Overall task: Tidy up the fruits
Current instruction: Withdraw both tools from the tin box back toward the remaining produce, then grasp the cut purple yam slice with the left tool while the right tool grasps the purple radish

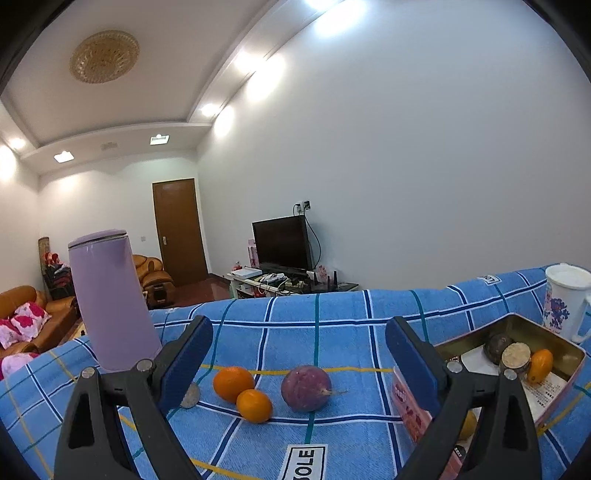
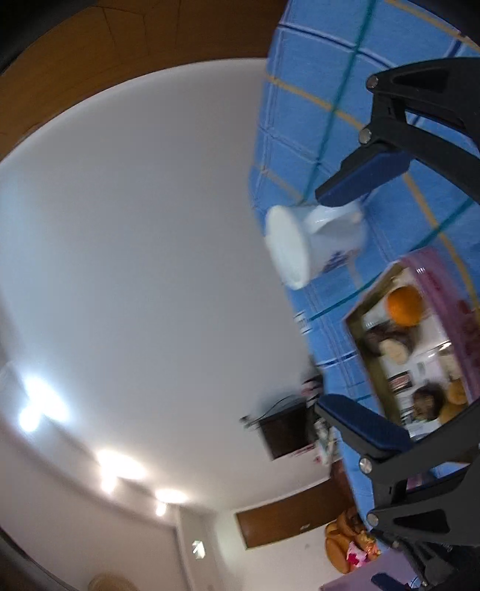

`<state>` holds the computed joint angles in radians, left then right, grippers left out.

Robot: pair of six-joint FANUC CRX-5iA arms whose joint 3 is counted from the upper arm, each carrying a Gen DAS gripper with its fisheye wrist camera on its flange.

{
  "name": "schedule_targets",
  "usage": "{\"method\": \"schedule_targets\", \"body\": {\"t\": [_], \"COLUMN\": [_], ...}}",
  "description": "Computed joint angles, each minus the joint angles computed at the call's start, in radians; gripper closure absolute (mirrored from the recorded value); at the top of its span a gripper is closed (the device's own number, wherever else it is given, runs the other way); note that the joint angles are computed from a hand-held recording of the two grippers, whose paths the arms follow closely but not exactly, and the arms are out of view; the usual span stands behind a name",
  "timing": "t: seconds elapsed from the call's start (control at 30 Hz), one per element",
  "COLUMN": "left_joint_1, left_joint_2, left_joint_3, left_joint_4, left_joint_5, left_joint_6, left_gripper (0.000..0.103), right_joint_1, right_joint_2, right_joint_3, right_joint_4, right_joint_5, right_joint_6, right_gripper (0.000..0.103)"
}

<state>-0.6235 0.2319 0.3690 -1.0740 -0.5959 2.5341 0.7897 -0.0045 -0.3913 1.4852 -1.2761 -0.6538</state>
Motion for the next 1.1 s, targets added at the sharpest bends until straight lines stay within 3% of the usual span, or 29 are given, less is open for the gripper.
{"method": "schedule_targets", "body": {"t": [0.2, 0.43, 0.6, 0.77, 0.93, 1.1], "left_joint_1": [0.042, 0.111, 0.141, 0.175, 0.220, 0.267], "left_joint_2": [-0.003, -0.015, -0.026, -0.041, -0.061, -0.042], "left_joint_3": [-0.007, -0.039, -0.073, -0.121, -0.200, -0.209], "left_joint_4": [0.108, 0.297, 0.406, 0.541, 0.806, 1.022], "left_joint_5": [0.023, 0.077, 0.135, 0.204, 0.258, 0.206], "left_joint_6": [-0.053, -0.164, -0.260, -0.398, -0.698, -0.949], "left_gripper": [0.007, 0.007, 0.007, 0.007, 0.007, 0.007], "right_joint_1": [0.075, 0.087, 0.053, 0.053, 0.042, 0.051], "right_joint_2": [0.082, 0.116, 0.050, 0.050, 0.036, 0.050], "right_joint_3": [0.029, 0.030, -0.025, -0.012, -0.018, 0.028], "right_joint_4": [0.125, 0.224, 0.277, 0.250, 0.240, 0.134], "right_joint_5": [-0.234, -0.274, -0.114, -0.085, -0.039, 0.013], "right_joint_6": [0.078, 0.125, 0.090, 0.114, 0.105, 0.138], "right_gripper": [0.000, 0.000, 0.000, 0.000, 0.000, 0.000]}}
